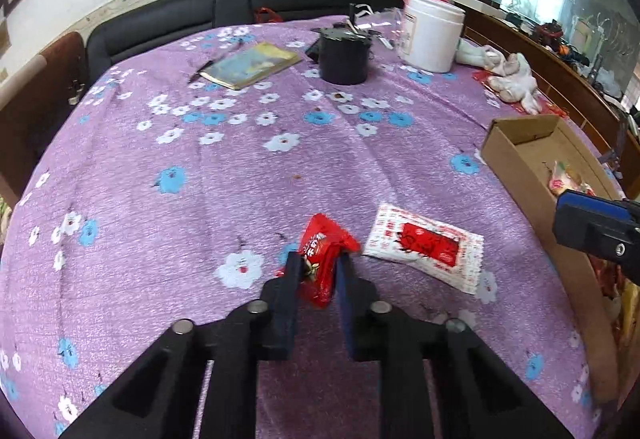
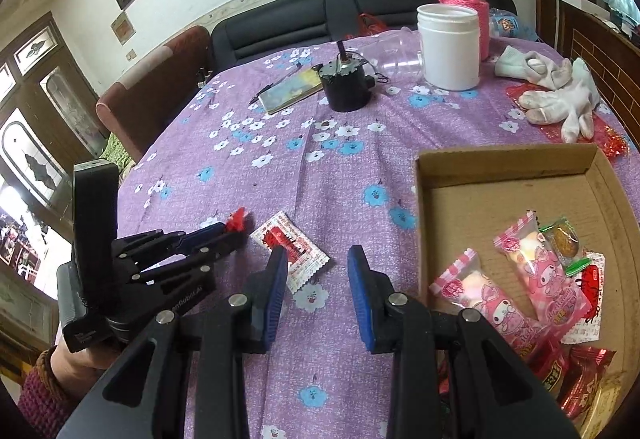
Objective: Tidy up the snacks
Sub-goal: 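Grasp the small red packet with the left tool while the right tool lowers over the white-red packet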
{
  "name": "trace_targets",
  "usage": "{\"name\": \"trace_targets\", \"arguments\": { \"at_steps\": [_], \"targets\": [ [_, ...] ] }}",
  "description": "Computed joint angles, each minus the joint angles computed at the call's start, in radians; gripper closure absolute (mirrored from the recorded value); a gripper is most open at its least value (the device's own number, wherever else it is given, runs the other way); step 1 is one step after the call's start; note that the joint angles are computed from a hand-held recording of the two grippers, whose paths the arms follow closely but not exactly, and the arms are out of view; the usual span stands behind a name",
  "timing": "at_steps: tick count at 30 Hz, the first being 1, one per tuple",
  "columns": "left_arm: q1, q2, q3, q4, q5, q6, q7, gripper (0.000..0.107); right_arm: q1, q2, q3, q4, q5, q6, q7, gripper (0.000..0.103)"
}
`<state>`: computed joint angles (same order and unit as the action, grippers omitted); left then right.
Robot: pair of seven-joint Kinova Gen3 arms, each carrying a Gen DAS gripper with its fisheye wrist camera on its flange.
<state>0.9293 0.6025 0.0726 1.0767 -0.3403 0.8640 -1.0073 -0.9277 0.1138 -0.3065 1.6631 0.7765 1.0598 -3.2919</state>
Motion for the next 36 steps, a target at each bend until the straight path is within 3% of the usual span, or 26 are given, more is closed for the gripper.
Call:
{"name": "trace_targets", "arguments": {
  "at_steps": [7,12,17,20,22,23,28,29,31,36],
  "targets": [
    [-0.013,-0.087,-0.001,0.13,0.007,-0.027,0.075,0.1,0.0,0.023,0.008,-0.014,-0.02,-0.035,0.043,0.073],
    [0.018,-0.169,-0.01,0.26,-0.09,-0.087,0.172,0.1,-0.014,0.051,0.024,-0.033,-0.02,-0.036,0.071,0.071],
    [-0.058,-0.193,0.042,0.261,-0.054,-0.095,0.137,0.099,-0.016,0.059,0.04,-0.028,-0.04,-0.067,0.07,0.067],
    [-0.08,-0.185,0.044,0.231,-0.04,-0.084,0.133,0.075,-0.029,0.066,0.045,-0.042,-0.032,-0.037,0.078,0.067],
    [-0.089,-0.164,0.051,0.203,-0.046,-0.081,0.091,0.047,-0.03,0.062,0.046,-0.039,-0.034,-0.043,0.081,0.067],
    [-0.087,-0.148,0.045,0.182,-0.04,-0.07,0.071,0.045,-0.031,0.063,0.046,-0.038,-0.033,-0.04,0.081,0.067],
    [-0.085,-0.065,0.046,0.081,-0.021,-0.019,-0.019,0.046,-0.031,0.054,0.047,-0.027,-0.028,-0.046,0.061,0.067],
    [-0.077,-0.05,0.041,0.062,-0.023,-0.006,-0.034,0.05,-0.028,0.052,0.046,-0.024,-0.029,-0.049,0.06,0.067],
    [-0.045,-0.016,0.015,0.019,-0.035,0.028,-0.041,0.071,-0.024,0.051,0.045,-0.02,-0.03,-0.053,0.056,0.067],
    [0.001,-0.027,-0.03,0.057,-0.069,-0.011,0.024,0.083,-0.023,0.053,0.042,-0.022,-0.029,-0.05,0.054,0.067]
  ]
}}
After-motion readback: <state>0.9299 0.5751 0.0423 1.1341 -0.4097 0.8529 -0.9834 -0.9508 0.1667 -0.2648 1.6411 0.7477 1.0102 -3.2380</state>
